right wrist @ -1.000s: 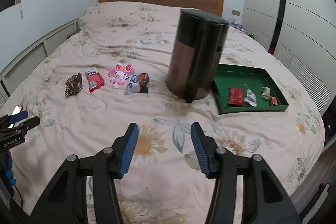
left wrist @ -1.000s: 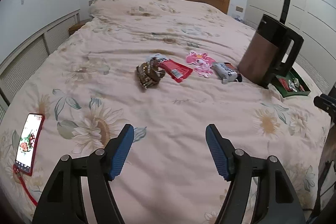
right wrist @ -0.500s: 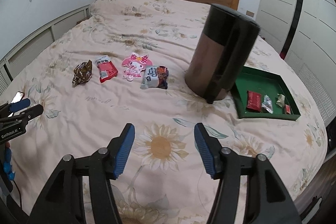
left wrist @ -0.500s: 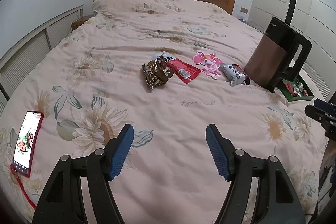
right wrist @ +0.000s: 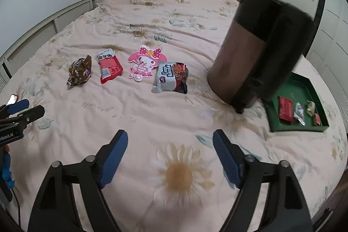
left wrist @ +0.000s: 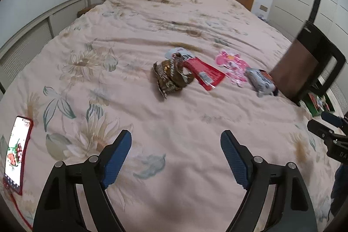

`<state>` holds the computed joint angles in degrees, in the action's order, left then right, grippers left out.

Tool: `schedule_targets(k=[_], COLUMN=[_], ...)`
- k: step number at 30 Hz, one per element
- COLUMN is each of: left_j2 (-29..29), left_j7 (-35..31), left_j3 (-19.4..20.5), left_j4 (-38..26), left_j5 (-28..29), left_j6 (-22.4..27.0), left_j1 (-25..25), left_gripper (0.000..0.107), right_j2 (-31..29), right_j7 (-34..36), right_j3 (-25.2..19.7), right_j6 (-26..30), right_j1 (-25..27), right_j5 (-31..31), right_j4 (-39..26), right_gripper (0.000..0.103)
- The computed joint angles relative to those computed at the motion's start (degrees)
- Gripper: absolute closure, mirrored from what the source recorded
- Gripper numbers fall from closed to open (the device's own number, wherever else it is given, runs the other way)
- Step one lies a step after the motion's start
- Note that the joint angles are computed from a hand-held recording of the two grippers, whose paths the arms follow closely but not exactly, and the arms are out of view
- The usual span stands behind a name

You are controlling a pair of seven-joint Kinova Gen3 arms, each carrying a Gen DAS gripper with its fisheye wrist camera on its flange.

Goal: Organize snacks
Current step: 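Move both tools back toward the remaining snacks on the bed, then grasp the brown chocolate bag with the left tool while the right tool grasps the white wafer packet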

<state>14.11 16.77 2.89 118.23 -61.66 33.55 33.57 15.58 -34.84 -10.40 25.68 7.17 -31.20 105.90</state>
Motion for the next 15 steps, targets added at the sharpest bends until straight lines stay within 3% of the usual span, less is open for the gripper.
schedule_targets(k=[7, 15], left_j2=[3.35, 10.4], left_j7=[-5.53, -17.71], left_j3=[-3.05, -5.81], left_j4=[-5.11, -13.64], left_j5=[2.49, 12.38], left_j6=[-4.11, -6.22], left_j1=[-4.08, -8.61], left_gripper=[0.027, 0.027], right_j2=[7.44, 14.98], right_j7=[-7.76, -17.6], right_j3=[0.74, 1.78], right_j6=[-0.21, 1.18], right_j1=[-4.66, -8.54], right_j5=[5.43, 13.37], right_j4=[-7.98, -17.21], right_gripper=[0.0, 0.0])
